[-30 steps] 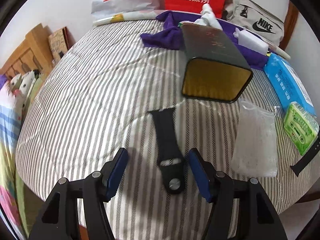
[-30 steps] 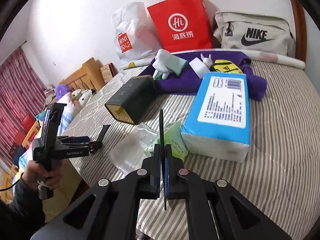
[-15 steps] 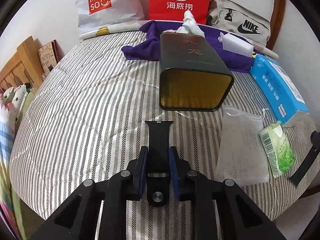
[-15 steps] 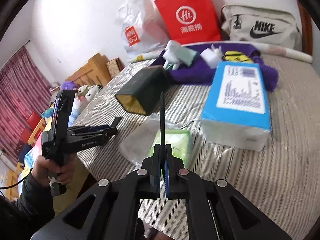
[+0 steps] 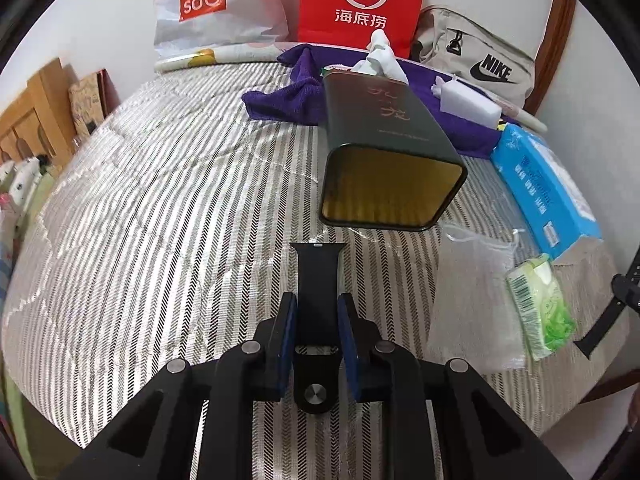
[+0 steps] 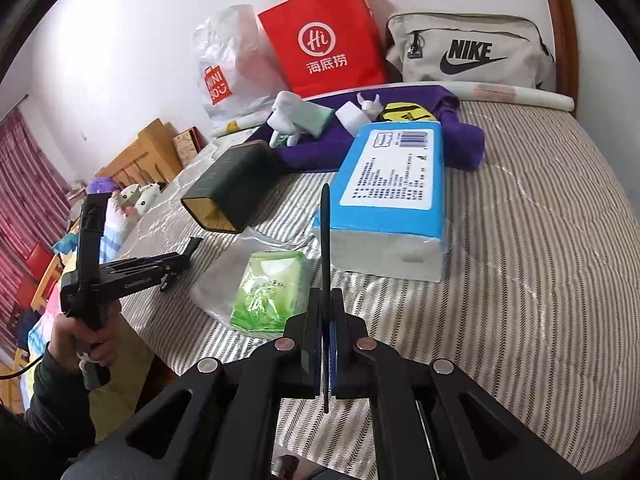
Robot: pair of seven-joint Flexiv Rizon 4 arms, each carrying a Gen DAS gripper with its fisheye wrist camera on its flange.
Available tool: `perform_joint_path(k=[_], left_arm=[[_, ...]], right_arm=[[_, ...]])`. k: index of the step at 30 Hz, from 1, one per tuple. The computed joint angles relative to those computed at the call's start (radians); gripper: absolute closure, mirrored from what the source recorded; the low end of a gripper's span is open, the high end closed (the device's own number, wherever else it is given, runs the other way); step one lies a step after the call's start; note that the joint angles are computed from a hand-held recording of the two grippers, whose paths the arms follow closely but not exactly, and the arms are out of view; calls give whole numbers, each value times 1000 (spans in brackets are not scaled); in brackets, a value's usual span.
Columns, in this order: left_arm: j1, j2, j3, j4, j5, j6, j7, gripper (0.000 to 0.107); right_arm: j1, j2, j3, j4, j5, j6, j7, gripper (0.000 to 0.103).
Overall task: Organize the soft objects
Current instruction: 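Carry strap toward purple towel with left tool while right tool holds its strap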
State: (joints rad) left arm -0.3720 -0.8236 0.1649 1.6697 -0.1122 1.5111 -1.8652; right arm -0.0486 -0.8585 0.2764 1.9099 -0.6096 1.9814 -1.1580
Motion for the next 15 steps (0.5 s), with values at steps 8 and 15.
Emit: perform_joint_path(k=[8, 15], left_arm=[[64, 49, -76, 61, -35, 59, 39, 87], [47, 84, -46, 64, -39, 73, 59, 87]], right_arm=[[7, 27, 0, -18, 0, -13, -9, 100], [1, 27, 19, -66, -17, -48, -24, 100]])
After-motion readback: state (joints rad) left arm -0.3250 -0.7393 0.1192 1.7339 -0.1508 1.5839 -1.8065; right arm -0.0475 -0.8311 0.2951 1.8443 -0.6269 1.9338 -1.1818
